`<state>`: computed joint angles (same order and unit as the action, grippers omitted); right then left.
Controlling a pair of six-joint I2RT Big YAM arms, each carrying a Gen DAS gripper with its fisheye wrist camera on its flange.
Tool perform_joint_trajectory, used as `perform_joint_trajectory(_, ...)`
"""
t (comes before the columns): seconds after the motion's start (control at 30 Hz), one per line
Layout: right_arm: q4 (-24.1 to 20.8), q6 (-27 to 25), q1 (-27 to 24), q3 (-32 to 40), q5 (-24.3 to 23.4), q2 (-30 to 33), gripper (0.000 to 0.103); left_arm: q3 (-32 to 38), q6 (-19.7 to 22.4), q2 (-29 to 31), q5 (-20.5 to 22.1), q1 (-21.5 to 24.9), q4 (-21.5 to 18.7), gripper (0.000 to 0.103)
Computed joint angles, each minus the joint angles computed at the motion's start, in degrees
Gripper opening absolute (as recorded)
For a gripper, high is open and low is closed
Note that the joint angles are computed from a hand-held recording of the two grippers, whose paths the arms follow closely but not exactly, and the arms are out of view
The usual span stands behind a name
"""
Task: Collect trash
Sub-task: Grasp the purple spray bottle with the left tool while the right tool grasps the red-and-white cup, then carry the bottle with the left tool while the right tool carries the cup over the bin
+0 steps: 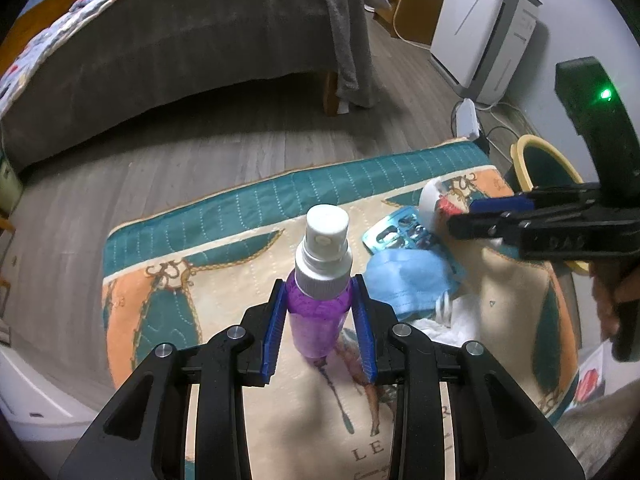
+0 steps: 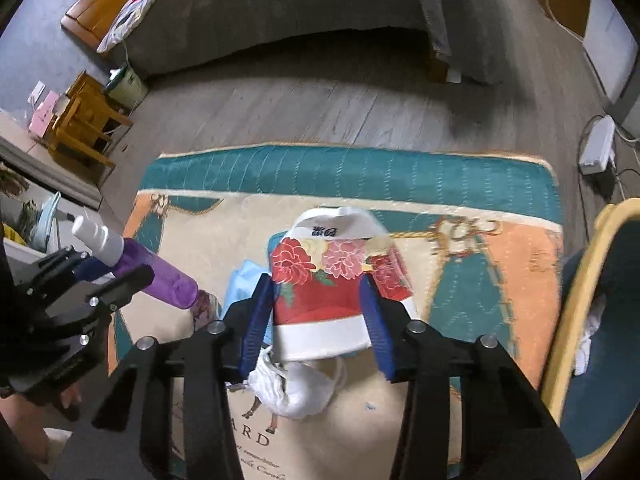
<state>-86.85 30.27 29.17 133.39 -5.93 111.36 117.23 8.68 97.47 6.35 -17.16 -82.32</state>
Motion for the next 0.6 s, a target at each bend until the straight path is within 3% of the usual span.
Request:
perform_joint_trajectory(0.13, -1.25, -1.76, -0.69, -0.39, 4.18, -1.36, 0.034, 0.29, 0.03, 0.23, -0.13, -0.58, -0.13, 0.034)
perform_joint_trajectory(0.27, -0.82, -2.79, -1.34, -3.33, 6.70, -2.82, 0.034, 0.43, 0.18, 0.45, -0.38, -0.92, -0.17, 0.034)
perform_joint_trajectory(0.5, 3.92, -6.36, -0.32, -8.32, 11.88, -4.60, 0.034, 0.92, 0.94, 0.85, -1.25, -1.76, -0.74, 0.034)
perform_joint_trajectory(0.6, 4.91, -7.78, 0.19, -8.58, 11.29, -4.32, 0.030, 1.10, 1.08, 0.92, -1.69, -2.09, -0.79, 0.034)
